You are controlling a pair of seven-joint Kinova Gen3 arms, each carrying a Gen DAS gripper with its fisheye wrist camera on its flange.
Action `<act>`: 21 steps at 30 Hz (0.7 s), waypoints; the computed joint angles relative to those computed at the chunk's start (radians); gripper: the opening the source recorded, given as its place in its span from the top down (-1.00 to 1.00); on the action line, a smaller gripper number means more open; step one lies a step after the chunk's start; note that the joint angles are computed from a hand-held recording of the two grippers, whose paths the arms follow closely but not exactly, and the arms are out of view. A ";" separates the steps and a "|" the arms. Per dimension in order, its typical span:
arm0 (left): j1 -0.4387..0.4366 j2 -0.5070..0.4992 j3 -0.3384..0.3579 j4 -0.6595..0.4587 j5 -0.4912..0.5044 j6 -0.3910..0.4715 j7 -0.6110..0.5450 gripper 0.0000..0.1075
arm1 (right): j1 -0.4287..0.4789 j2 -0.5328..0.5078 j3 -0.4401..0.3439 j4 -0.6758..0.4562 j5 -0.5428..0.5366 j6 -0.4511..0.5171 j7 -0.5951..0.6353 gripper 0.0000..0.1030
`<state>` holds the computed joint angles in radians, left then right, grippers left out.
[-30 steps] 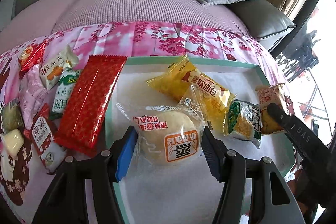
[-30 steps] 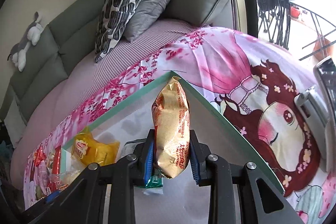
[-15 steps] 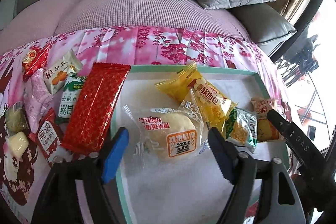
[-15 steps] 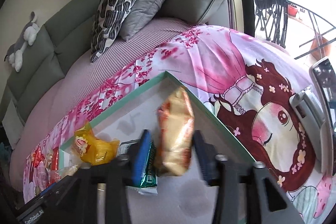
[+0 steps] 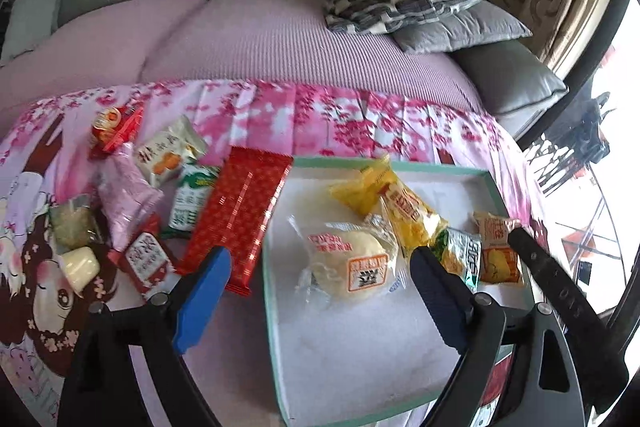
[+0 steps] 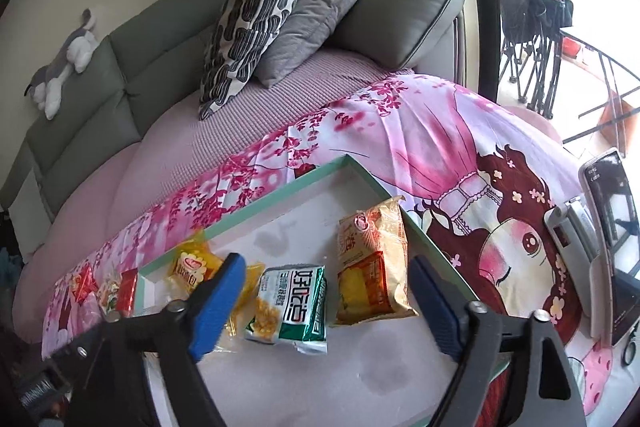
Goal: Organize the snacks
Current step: 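Open both tools and withdraw them from the tray toward the snack pile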
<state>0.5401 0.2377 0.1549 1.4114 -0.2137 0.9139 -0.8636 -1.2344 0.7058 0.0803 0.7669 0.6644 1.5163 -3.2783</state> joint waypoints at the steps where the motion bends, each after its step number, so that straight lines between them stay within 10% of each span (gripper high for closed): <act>1: 0.006 -0.004 -0.005 0.002 -0.013 -0.001 0.012 -0.71 | 0.001 0.004 -0.003 -0.009 -0.003 0.005 0.009 -0.76; 21: 0.020 -0.069 -0.033 0.116 -0.299 0.007 0.327 -0.86 | -0.014 0.131 0.041 -0.269 -0.069 0.048 0.216 -1.00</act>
<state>0.5599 0.1684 0.1215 1.5277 -0.5129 0.9214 -0.5367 -1.2481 0.8371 0.1212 0.4975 0.5949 1.5647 -3.0624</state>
